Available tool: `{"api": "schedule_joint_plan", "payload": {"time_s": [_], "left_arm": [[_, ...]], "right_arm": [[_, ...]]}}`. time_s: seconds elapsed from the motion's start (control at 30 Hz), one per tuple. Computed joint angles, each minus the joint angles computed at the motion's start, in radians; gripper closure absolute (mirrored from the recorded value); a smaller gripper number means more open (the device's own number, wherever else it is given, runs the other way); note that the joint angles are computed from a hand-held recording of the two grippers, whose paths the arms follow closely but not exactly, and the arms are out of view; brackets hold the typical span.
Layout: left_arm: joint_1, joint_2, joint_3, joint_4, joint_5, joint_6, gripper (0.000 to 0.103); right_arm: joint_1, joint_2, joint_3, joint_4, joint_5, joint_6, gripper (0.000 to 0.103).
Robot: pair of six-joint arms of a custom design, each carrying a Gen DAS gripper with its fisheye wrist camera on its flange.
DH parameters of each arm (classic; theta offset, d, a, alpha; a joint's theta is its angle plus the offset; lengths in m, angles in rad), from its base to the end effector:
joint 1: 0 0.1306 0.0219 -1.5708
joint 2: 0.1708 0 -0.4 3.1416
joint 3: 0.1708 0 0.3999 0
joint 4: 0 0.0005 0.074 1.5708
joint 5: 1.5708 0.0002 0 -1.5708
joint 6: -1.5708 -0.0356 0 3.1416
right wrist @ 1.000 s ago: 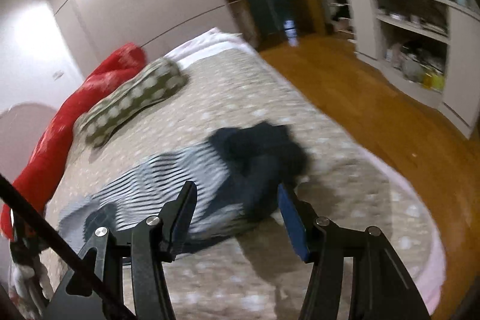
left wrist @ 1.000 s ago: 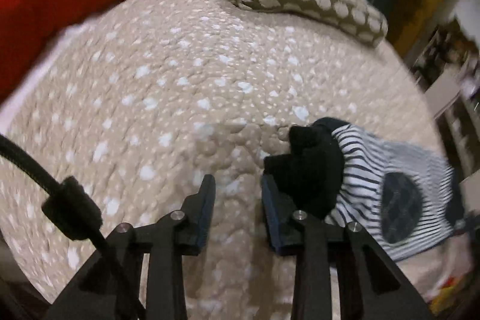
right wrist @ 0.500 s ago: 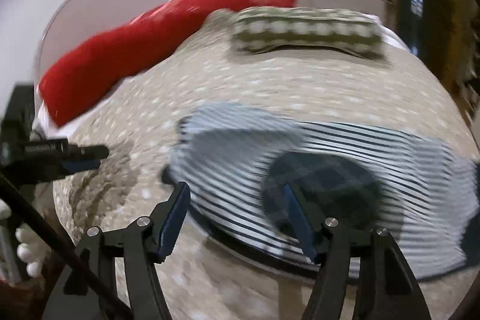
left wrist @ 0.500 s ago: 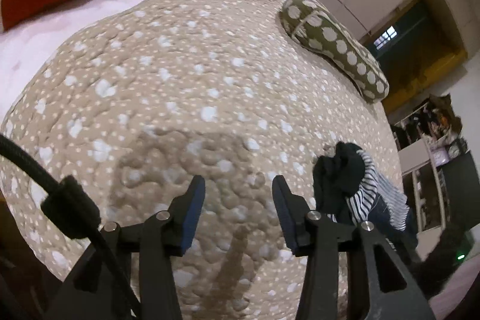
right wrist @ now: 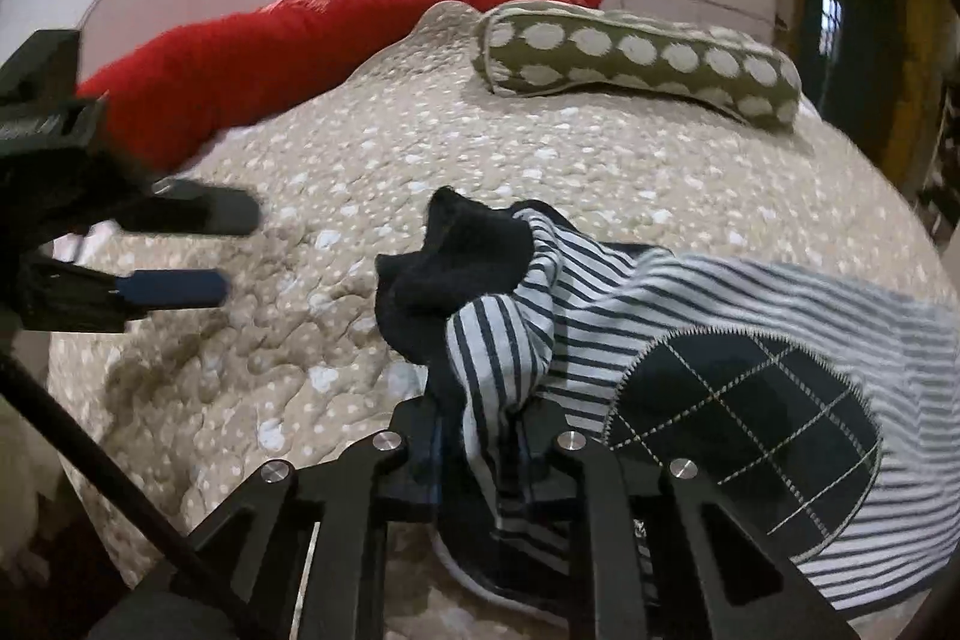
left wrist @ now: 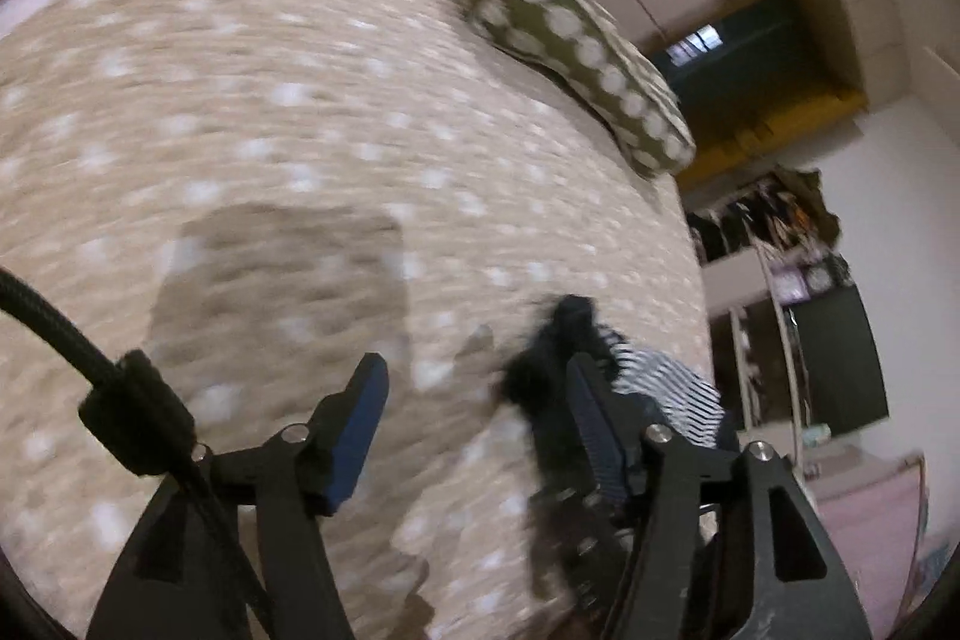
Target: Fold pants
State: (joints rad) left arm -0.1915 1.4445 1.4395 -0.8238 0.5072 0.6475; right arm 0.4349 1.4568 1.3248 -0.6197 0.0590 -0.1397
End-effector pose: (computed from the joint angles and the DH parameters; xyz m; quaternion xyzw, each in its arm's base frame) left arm 0.4978 -0.1146 0.4506 -0.1153 0.8994 -0.3565 0.2253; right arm 0.4735 0.2171 0.4024 -0.1232 0.9087 0.0868 0.3894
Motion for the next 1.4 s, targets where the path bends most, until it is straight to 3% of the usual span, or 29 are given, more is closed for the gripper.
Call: {"api": "schedule_joint_plan", "payload": {"time_s": [0.27, 0.33, 0.67, 0.8, 0.9, 0.93, 1.0, 1.2, 1.4], "left_arm": [[-0.054, 0.135, 0.117, -0.035, 0.088, -0.034, 0.039], [-0.06, 0.158, 0.139, -0.052, 0.148, -0.054, 0.079], [-0.142, 0.16, 0.247, -0.109, 0.099, -0.046, 0.079], [-0.21, 0.197, 0.337, -0.155, 0.068, -0.049, 0.073], [-0.235, 0.201, 0.361, -0.137, 0.076, -0.031, 0.063], [-0.237, 0.195, 0.357, -0.118, 0.081, -0.012, 0.055], [-0.235, 0.173, 0.335, -0.087, 0.075, 0.021, 0.05], [-0.231, 0.129, 0.269, -0.105, 0.001, 0.036, 0.05], [-0.27, 0.122, 0.207, -0.118, 0.001, 0.016, 0.05]], "right_arm": [[0.005, -0.021, -0.04, 0.064, 0.011, -0.008, 0.085], [0.008, -0.022, -0.038, 0.06, 0.014, -0.009, 0.085], [-0.083, -0.144, -0.099, 0.106, -0.112, -0.142, 0.088], [-0.168, -0.214, -0.155, 0.132, -0.168, -0.227, 0.088], [-0.243, -0.253, -0.191, 0.124, -0.197, -0.278, 0.084], [-0.264, -0.261, -0.2, 0.116, -0.196, -0.296, 0.081], [-0.31, -0.288, -0.228, 0.104, -0.174, -0.351, 0.059], [-0.404, -0.355, -0.263, 0.127, -0.185, -0.421, 0.058], [-0.404, -0.312, -0.177, 0.164, -0.381, -0.43, 0.067]]}}
